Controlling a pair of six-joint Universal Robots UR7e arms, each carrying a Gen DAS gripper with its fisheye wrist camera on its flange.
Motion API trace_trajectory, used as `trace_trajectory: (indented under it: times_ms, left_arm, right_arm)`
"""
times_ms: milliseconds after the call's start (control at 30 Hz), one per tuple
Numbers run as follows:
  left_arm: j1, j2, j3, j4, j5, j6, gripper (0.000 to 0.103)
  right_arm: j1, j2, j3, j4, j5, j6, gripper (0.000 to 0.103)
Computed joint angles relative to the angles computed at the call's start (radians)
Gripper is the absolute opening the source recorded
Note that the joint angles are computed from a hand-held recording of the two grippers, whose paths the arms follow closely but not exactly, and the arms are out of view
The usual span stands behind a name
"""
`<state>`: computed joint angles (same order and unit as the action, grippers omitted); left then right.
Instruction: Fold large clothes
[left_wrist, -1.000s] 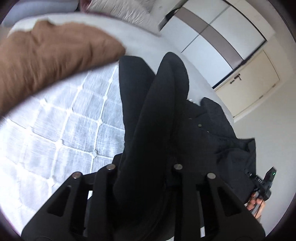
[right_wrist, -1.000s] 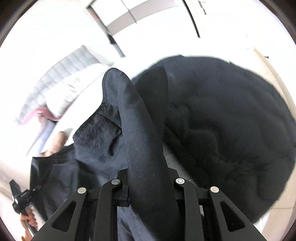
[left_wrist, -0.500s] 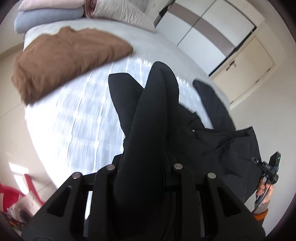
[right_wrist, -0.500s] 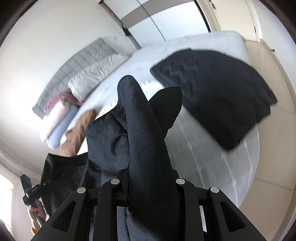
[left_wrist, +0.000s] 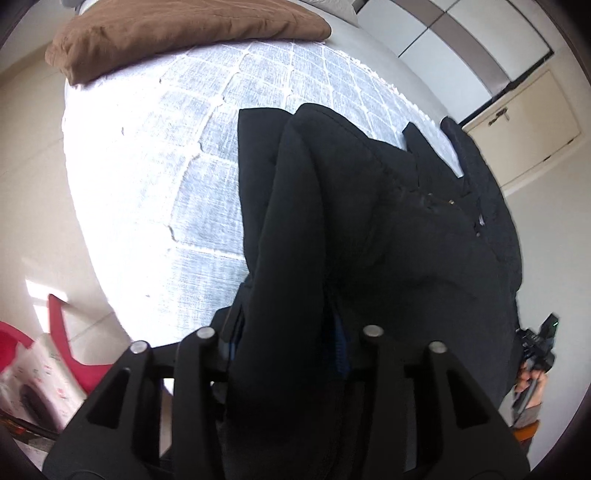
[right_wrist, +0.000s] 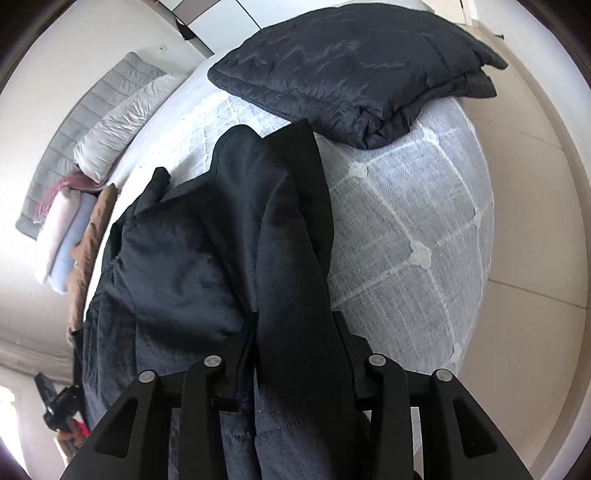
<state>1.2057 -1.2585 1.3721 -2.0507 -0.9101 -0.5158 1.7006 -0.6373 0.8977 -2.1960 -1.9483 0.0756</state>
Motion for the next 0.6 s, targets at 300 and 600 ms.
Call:
trace_trajectory:
  times_ms: [300,600]
  left_arm:
    - [-0.082,0.072,-0.178,0.224,0.236,-0.056,0.078]
    - [-0.020,0.144,-0.197,-0.057,0.142,0.188,0.085]
  right_arm:
    - [0.072,-0.020,-0.031,-0.121,-0.107,-0.060,0.066]
    - [0.074,0.099,-0.096,-0.316,-0.075,-0.203,0.076]
